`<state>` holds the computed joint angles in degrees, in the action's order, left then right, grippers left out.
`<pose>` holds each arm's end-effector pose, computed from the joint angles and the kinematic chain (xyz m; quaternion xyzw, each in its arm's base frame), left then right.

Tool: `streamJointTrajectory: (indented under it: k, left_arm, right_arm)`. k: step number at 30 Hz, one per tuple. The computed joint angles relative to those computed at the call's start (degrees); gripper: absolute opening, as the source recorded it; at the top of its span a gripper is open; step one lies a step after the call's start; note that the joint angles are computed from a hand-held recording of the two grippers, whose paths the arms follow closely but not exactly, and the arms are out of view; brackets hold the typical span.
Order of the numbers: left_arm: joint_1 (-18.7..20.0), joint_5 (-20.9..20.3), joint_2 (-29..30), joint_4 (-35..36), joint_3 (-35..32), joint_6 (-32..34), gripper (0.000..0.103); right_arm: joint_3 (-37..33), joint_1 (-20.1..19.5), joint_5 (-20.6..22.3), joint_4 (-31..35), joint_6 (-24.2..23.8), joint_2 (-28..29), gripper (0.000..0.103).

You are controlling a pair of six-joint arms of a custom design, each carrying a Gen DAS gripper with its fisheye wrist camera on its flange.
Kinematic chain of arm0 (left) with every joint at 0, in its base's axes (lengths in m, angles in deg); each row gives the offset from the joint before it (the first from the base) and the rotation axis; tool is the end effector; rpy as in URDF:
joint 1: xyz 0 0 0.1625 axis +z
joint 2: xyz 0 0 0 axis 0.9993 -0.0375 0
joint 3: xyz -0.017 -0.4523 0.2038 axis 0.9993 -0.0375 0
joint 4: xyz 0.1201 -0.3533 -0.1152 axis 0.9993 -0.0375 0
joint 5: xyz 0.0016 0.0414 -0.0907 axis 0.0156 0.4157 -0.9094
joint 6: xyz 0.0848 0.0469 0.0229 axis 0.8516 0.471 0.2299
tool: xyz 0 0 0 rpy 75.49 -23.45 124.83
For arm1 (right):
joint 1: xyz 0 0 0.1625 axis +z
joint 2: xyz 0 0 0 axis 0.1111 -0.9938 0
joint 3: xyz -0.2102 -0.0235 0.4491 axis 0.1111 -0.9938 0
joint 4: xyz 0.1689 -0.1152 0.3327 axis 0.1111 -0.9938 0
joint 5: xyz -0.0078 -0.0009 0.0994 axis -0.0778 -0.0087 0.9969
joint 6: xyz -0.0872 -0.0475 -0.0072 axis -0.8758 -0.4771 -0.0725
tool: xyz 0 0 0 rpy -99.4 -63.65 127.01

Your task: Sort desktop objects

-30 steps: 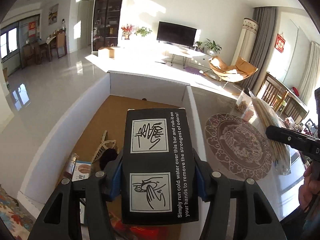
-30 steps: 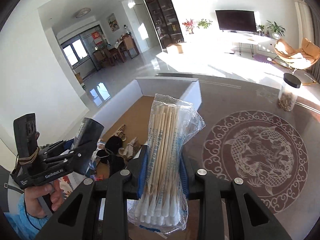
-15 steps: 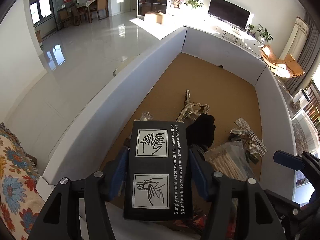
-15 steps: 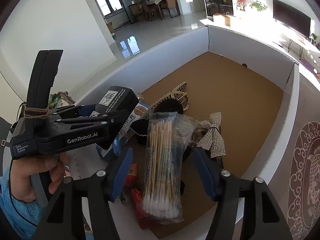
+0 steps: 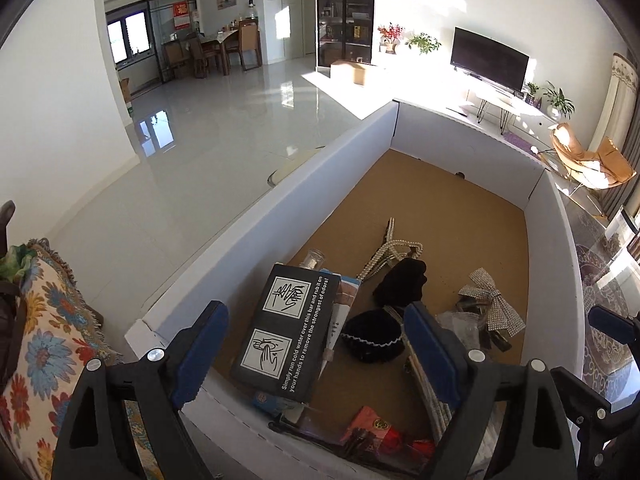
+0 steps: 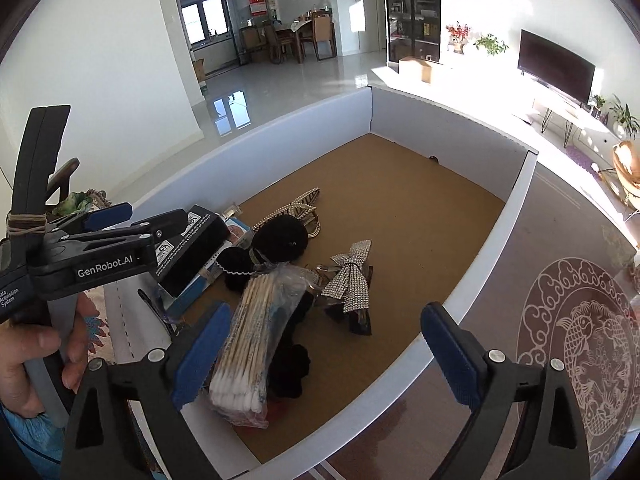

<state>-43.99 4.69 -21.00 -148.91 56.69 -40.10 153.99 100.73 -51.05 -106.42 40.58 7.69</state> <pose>-0.3259 -0.6190 0.1677 0.0759 0.8576 -0.3292 0.3877 0.2731 -0.5977 0.2871 0.2756 -0.8956 0.2353 0.2580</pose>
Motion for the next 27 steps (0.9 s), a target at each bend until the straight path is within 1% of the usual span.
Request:
streamJointTrajectory:
  k: [1,4,7,13,16,20,27]
  left_arm:
    - [-0.25,-0.16,-0.09,0.61,-0.01,-0.01,0.09]
    - [-1.31,0.94,-0.34,-2.11,1.43,1.02,0.09]
    - [-2.1,1.98,-0.61,-0.31,1.54,-0.9,0.09]
    - [-2.9,1.95,-1.21,0.38,2.3,-2.09,0.09]
    - [-2.93,1.02,-1.55,0.61,2.56,-2.87,0.09]
    - [-2.85,0.13,-1.82,0.85,2.76,-4.12,0.09]
    - [-3.37,1.57,-1.52,1.91,2.82,-4.84,0.09]
  right_arm:
    - [0.23,0.12,-0.42,-0.61,-0.38,0.01,0.096]
    - [0.98,0.8,-1.8,-2.17,-1.48,-0.16,0.096]
    - [1.17,1.31,-3.09,-2.62,-2.77,0.06,0.096]
    - [1.78,2.06,-5.79,-5.77,-5.4,0.82,0.096]
    - [1.67,2.18,-6.71,-6.45,-5.98,1.14,0.096]
    - [1.52,2.19,-7.05,-6.63,-6.17,1.32,0.096]
    - [1.45,2.17,-7.11,-6.52,-6.1,1.31,0.096]
